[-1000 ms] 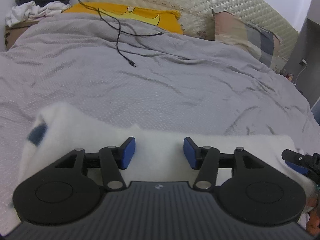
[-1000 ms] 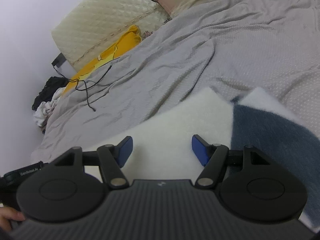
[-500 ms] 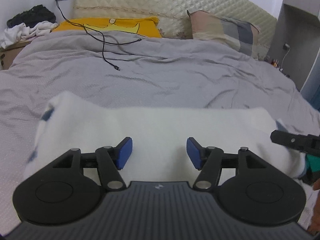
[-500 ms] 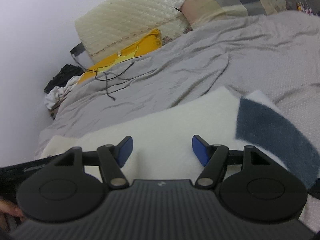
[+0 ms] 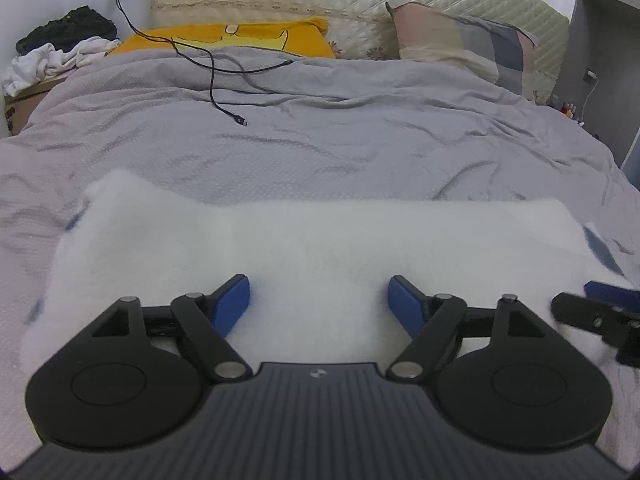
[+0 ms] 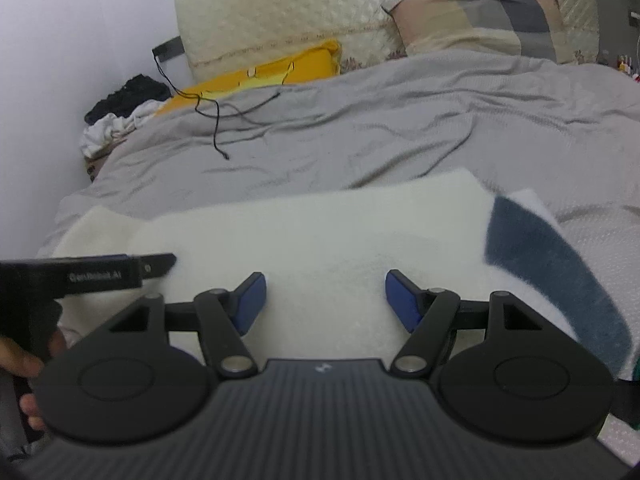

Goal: Fold large clothes

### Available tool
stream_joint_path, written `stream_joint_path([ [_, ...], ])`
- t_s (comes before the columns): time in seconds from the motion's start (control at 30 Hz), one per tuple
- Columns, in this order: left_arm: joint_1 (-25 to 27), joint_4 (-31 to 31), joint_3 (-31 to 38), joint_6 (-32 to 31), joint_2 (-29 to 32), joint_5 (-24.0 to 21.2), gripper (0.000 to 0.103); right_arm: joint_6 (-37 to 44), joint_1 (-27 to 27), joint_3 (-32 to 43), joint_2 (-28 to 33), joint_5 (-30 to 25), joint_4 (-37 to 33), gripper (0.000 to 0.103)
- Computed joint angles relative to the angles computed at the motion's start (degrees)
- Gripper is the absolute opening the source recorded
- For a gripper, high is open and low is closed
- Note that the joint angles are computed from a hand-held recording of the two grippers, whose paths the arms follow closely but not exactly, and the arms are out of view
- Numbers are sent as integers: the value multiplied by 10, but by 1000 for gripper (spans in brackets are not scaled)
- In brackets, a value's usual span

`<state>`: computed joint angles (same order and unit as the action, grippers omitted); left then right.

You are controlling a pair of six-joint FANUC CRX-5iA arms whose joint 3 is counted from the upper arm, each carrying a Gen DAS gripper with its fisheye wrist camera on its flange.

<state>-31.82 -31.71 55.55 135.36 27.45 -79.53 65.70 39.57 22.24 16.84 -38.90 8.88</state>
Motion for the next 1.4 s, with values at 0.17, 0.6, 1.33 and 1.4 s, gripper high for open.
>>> stream_joint_path([
  [0.17, 8, 2, 12, 4, 12, 4, 88, -7, -5, 15, 21, 8, -12, 71],
  [0.6, 6, 118, -143, 135, -116, 101, 91, -30, -4, 1, 13, 24, -14, 71],
  [1.33, 79, 166, -377, 446, -202, 318, 62, -79, -6, -19, -2, 46, -11, 70],
  [1.4, 68, 140, -352, 438, -195, 294, 55, -91, -11, -23, -15, 54, -38, 71],
])
